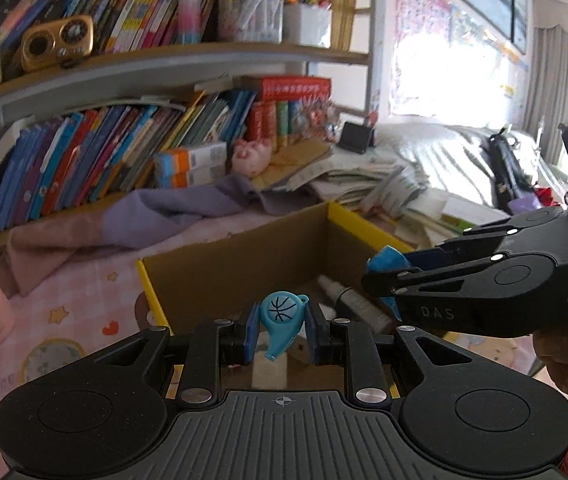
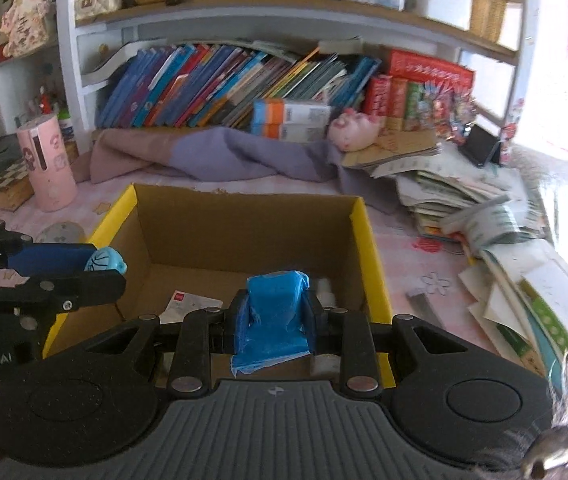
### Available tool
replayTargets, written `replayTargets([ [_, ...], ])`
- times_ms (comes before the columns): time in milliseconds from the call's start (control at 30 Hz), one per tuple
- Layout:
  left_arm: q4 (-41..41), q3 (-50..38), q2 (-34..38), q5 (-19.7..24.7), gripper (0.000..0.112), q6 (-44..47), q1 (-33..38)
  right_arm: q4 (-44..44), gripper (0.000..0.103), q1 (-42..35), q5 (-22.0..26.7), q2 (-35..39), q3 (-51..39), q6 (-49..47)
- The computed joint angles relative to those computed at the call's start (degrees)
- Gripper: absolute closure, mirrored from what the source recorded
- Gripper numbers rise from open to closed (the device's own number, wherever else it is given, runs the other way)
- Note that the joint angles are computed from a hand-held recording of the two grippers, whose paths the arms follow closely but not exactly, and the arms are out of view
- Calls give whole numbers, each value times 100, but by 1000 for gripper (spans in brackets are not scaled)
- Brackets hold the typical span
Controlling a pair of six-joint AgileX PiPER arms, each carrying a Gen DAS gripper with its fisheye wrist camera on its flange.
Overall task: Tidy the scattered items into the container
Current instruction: 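Lower both held items into the yellow box and open both tools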
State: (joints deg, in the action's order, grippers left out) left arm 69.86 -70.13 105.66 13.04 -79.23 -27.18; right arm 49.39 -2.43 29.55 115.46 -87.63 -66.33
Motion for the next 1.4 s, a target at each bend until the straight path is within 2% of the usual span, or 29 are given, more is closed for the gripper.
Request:
replayTargets([
  [267,-1439,-470,467,324,89,1420,-52,-758,77,104,727,754,-953,475],
  [433,-1807,-664,694,529,89,1933,-168,-1175,78,153,991,1049,-1271,776],
  [667,-1993,-886,910,736,89,2209,-217,-1447,77,136,1303,1293,-1588,1003],
  [933,-2009,-936,969,808,88,2078,-202,-1549,78,105,1516,1439,-1780,1184],
  [1100,-1528,-817,896,929,84,1460,-275,-1475,76,94,1479,1401,-1723,1193],
  [1167,-1280,-758,853,972,80,1186,-308,-1338,73,71,1447,1346,-1647,1095],
  [1233,-886,-630,772,999,69,762,-363,-1148,71,56,1311,1228,-1461,908],
  [1400,177,-244,479,1058,57,-479,-477,-680,67,-1,1035,938,-1084,510],
])
